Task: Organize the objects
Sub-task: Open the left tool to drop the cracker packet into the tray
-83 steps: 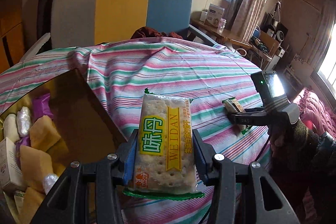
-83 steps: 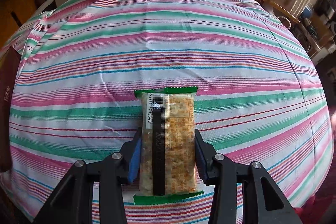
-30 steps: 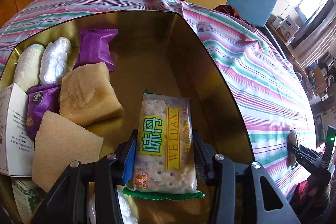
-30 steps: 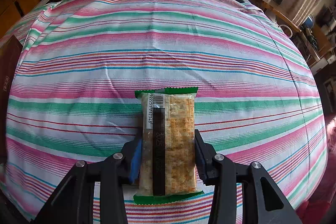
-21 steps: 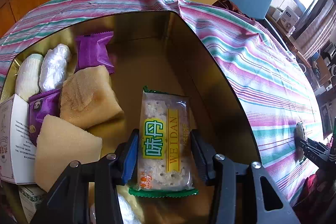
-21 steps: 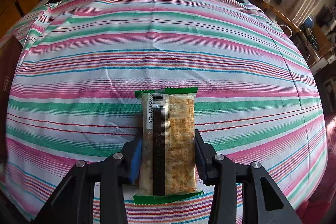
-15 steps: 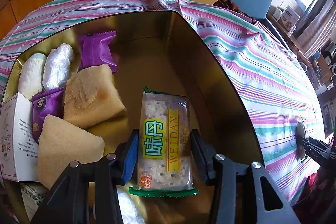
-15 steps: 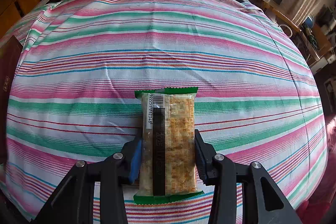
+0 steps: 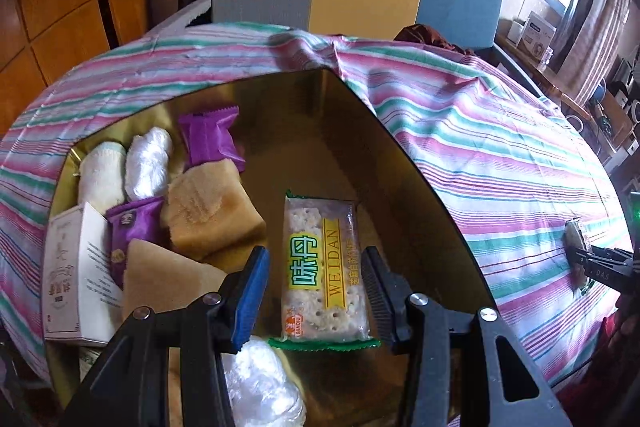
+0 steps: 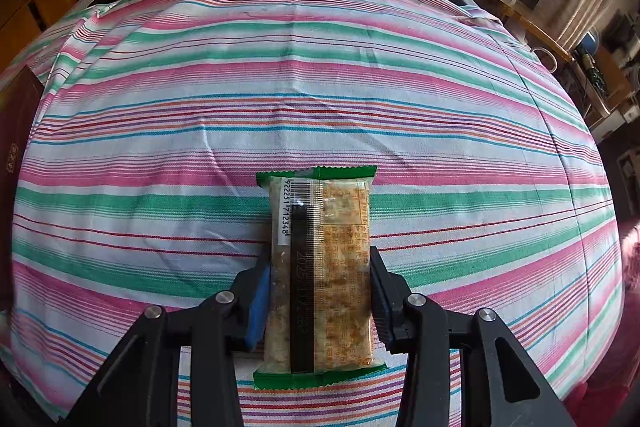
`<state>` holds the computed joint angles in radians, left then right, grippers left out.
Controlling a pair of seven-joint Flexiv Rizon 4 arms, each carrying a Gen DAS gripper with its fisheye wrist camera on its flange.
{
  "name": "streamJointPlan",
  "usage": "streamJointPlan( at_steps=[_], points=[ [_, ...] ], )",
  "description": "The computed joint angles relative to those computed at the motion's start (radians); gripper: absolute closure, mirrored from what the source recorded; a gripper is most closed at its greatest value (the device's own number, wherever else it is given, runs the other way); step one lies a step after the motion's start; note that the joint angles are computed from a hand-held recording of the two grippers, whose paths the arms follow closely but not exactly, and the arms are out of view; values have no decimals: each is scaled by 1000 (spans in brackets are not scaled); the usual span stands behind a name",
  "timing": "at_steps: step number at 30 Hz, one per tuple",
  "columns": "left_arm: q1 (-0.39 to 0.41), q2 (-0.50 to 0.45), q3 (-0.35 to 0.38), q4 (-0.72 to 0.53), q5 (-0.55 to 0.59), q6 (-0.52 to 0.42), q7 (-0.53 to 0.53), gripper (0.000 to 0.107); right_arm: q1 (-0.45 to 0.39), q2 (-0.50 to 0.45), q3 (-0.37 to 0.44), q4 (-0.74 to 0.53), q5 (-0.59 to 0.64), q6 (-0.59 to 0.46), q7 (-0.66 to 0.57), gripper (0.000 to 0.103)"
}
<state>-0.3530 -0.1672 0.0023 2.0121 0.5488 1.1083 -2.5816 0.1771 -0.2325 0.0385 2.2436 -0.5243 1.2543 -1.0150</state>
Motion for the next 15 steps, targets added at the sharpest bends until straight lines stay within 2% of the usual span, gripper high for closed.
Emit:
streamJointPlan(
  at_steps=[8,15],
  points=[
    [-9,71,-14,15,101,-19,-63,59,-10,-3,32,-14,86,-4,-56,59],
    [19,139,-49,43,172,-29,-120,58,3,10,57,-11,150,-17,-100,59]
  ],
)
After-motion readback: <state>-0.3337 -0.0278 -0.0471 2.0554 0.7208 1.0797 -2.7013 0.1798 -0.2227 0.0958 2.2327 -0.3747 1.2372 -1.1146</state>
